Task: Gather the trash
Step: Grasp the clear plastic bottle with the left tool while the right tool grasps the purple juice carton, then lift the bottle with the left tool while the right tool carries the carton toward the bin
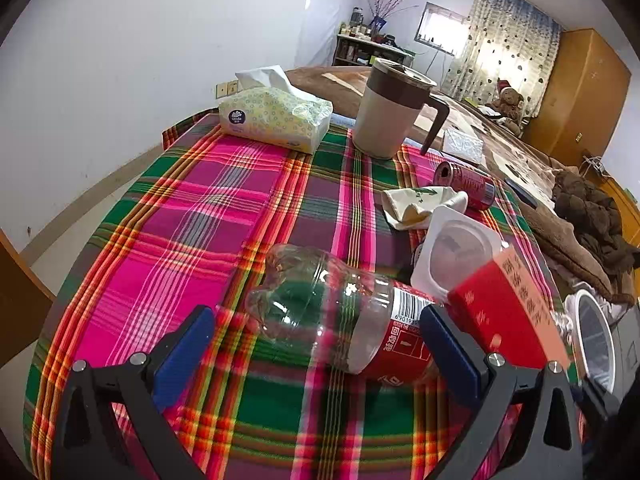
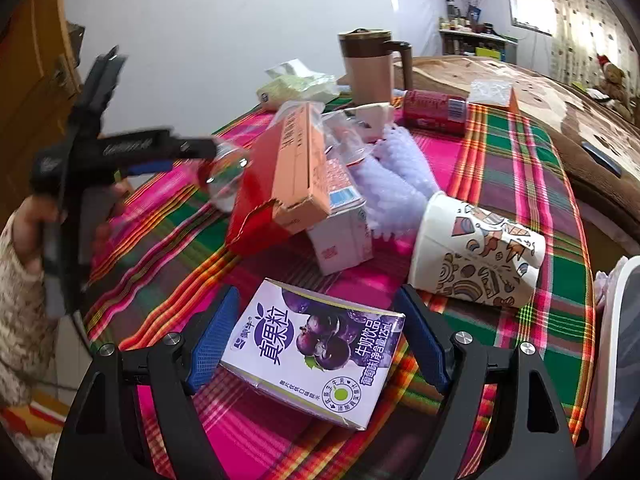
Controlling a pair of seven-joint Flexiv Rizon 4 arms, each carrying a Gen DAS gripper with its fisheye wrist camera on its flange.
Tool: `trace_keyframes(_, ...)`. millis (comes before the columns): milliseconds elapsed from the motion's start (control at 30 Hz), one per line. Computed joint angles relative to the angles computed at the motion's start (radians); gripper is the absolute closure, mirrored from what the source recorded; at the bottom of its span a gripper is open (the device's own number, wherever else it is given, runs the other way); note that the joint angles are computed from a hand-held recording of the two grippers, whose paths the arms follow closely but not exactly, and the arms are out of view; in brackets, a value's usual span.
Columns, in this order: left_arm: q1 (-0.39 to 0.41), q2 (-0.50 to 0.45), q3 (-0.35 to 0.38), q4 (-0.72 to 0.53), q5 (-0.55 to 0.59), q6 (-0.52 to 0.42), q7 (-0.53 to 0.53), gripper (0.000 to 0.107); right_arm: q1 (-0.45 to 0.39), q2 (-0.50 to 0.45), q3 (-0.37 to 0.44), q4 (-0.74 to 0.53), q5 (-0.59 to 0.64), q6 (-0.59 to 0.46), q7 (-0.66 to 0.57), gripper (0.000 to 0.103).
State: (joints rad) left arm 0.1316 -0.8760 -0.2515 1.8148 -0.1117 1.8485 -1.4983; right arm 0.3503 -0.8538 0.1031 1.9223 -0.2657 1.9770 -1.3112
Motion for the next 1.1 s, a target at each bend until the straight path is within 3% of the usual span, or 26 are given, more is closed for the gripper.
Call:
trace_keyframes(233,-0.002,-0.020,-0.020,-0.075,-0.043,-0.105,0.011,0.004,-0.028,0.032,0.032,0.048,-0.040,-0.012,-0.029,0.022)
trace_keyframes(467,-0.109,-0.028,0.090,-0.136,-0.106,-0.200,0.023,0.004,-0.043,0.036,0.046,0.064,-0.061,-0.012,-0.047,0.022)
trace_keyframes(567,-0.077,-0.020,0.063,-0.119,-0.118,-0.252,0.052,0.004,-0.053,0.041,0.053,0.068,-0.073,-0.022,-0.051,0.022)
trace_keyframes(767,-0.030,0.023,0.034,-0.023,-0.104,-0.215,0.116,0.004,-0.076,0.039,0.072,0.081,-0.063,-0.010,-0.032,0.022)
trace_keyframes(867,0.017,0.019,-0.015,0.007,-0.091,-0.176,0.145,0.004,-0.018,0.043,0.026,0.079,0.016,0.002,0.015,0.022)
trace_keyframes(1033,0.009,0.028,0.008,0.023,-0.103,-0.190,0.146,0.004,0.118,0.072,-0.085,0.113,0.141,0.010,0.033,0.022)
trace_keyframes(1100,0.001,0.029,0.027,0.030,-0.097,-0.186,0.153,0.004,0.103,0.076,-0.066,0.121,0.132,0.010,0.026,0.022)
